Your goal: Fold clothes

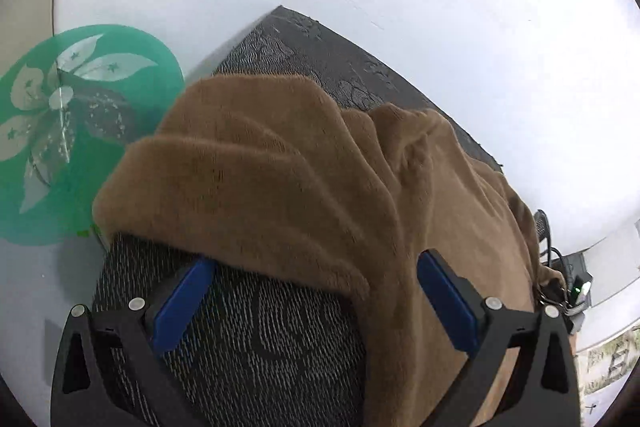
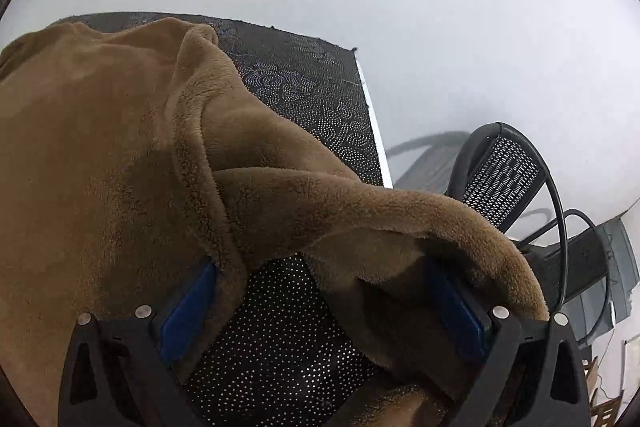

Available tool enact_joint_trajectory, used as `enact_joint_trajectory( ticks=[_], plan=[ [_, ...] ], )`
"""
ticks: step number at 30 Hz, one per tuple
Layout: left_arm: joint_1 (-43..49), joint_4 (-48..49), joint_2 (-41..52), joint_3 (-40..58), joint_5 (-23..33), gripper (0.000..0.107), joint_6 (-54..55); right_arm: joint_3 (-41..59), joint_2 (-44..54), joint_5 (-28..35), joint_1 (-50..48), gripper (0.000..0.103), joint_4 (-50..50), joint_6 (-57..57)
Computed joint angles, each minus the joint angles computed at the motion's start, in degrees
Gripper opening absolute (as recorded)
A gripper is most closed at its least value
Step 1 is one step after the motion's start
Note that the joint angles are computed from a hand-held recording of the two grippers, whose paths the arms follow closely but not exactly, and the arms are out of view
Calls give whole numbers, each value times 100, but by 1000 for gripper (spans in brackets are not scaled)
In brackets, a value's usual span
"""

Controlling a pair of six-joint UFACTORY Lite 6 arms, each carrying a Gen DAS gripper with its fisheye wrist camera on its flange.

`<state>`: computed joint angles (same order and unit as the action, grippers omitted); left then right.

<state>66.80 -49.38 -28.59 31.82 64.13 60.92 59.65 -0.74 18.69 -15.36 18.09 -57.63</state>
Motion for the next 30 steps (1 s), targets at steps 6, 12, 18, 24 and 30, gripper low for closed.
enact_joint_trajectory(
  ticks=[6, 12, 18, 24, 30],
  plan=[
    [-485, 1, 147, 166, -571, 102, -245, -475, -1292, 382, 863, 101, -1892, 1854],
    [-387, -444, 358, 202, -742, 102, -164, -28, -2452, 2129, 2998, 101, -1714, 2387],
    [-262, -625, 306, 110, -891, 102, -87, 1150, -1082, 3251, 5807, 101, -525, 2879],
    [74, -800, 499, 155, -765, 102, 272, 1312, 294, 3069, 7036, 101, 53, 2274],
    [-529, -502, -81, -186, -1538, 102, 138, 295, -173, 2998, 7024, 102, -300, 1932]
  ],
)
